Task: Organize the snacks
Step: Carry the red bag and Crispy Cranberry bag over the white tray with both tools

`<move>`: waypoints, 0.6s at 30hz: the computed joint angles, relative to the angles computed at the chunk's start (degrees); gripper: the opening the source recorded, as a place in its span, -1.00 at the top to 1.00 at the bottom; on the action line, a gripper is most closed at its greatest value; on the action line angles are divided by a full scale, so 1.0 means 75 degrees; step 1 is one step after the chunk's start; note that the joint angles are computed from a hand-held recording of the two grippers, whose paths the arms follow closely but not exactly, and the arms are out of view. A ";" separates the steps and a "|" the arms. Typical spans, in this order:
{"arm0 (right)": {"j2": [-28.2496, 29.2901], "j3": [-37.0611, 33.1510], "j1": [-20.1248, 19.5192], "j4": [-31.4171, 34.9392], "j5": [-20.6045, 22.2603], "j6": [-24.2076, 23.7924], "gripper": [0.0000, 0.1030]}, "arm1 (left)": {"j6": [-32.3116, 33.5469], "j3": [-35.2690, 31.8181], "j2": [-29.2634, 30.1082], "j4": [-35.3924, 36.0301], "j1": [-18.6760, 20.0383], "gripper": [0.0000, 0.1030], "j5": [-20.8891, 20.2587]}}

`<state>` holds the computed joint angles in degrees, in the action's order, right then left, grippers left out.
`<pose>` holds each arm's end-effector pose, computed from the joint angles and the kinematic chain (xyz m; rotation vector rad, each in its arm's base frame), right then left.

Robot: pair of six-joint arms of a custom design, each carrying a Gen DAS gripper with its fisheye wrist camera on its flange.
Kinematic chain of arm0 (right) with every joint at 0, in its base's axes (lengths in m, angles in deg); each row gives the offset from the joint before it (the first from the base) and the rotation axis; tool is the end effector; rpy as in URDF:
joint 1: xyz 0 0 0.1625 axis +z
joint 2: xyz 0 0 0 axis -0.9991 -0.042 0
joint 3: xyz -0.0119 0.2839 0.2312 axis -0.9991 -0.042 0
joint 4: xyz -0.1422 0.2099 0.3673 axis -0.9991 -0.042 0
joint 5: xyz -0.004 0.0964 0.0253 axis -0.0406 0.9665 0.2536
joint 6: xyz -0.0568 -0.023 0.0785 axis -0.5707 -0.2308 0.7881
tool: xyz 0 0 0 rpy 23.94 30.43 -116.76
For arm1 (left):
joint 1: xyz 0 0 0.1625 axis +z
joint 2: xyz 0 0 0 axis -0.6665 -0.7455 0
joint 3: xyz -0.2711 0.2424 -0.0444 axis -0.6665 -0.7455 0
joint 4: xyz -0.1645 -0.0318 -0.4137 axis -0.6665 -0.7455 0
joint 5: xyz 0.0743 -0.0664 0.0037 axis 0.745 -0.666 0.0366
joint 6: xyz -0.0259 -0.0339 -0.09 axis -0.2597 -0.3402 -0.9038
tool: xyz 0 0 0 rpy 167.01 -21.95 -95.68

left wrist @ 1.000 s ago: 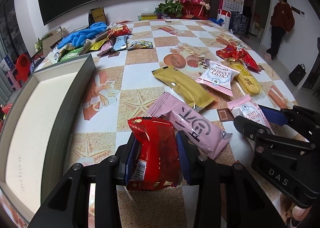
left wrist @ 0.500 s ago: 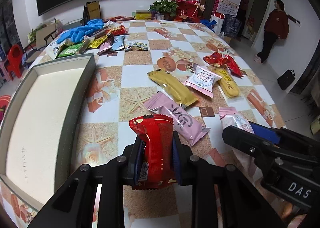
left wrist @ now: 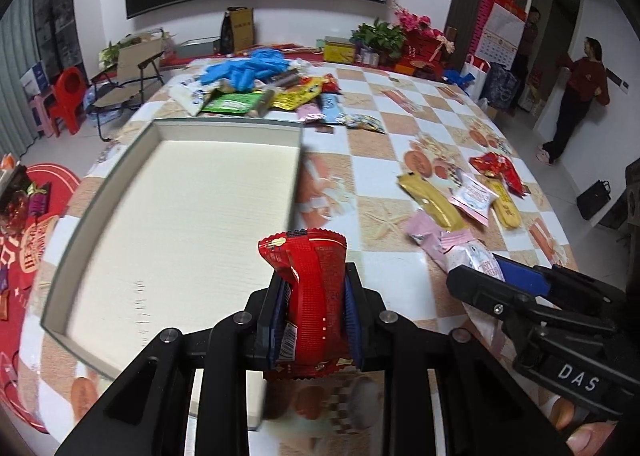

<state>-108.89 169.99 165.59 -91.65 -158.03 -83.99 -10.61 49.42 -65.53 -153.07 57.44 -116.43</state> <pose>0.0548 -0.2714 0.3478 0.1635 -2.5279 0.9049 -0.4125 -0.3180 0.0073 0.7493 2.4358 -0.6160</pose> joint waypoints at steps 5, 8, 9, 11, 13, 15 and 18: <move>0.1027 -0.0262 0.0646 -0.0433 -0.0029 0.0279 0.19 | -0.0261 0.0143 -0.0428 0.0657 0.0154 0.45 0.0481; 0.1687 -0.0417 0.1102 -0.0770 -0.0152 0.0369 0.19 | -0.0378 0.0206 -0.0624 0.0939 0.0307 0.45 0.0705; 0.1967 -0.0494 0.1297 -0.0894 -0.0211 0.0384 0.19 | -0.0380 0.0198 -0.0658 0.1024 0.0377 0.45 0.0762; 0.2424 -0.0615 0.1598 -0.1135 -0.0358 0.0389 0.19 | -0.0411 0.0152 -0.0663 0.1213 0.0507 0.45 0.0907; 0.2914 -0.0763 0.1820 -0.1325 -0.0458 0.0407 0.19 | -0.0393 0.0132 -0.0684 0.1296 0.0599 0.45 0.0982; 0.3265 -0.0903 0.1869 -0.1387 -0.0432 0.0478 0.19 | -0.0337 0.0083 -0.0681 0.1375 0.0680 0.45 0.1048; 0.3740 -0.1099 0.1967 -0.1531 -0.0516 0.0585 0.19 | -0.0124 -0.0033 -0.0659 0.1414 0.0865 0.45 0.1063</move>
<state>-80.85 161.75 180.34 -103.14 -161.89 -79.60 -11.54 49.17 -70.47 -142.47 63.93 -108.47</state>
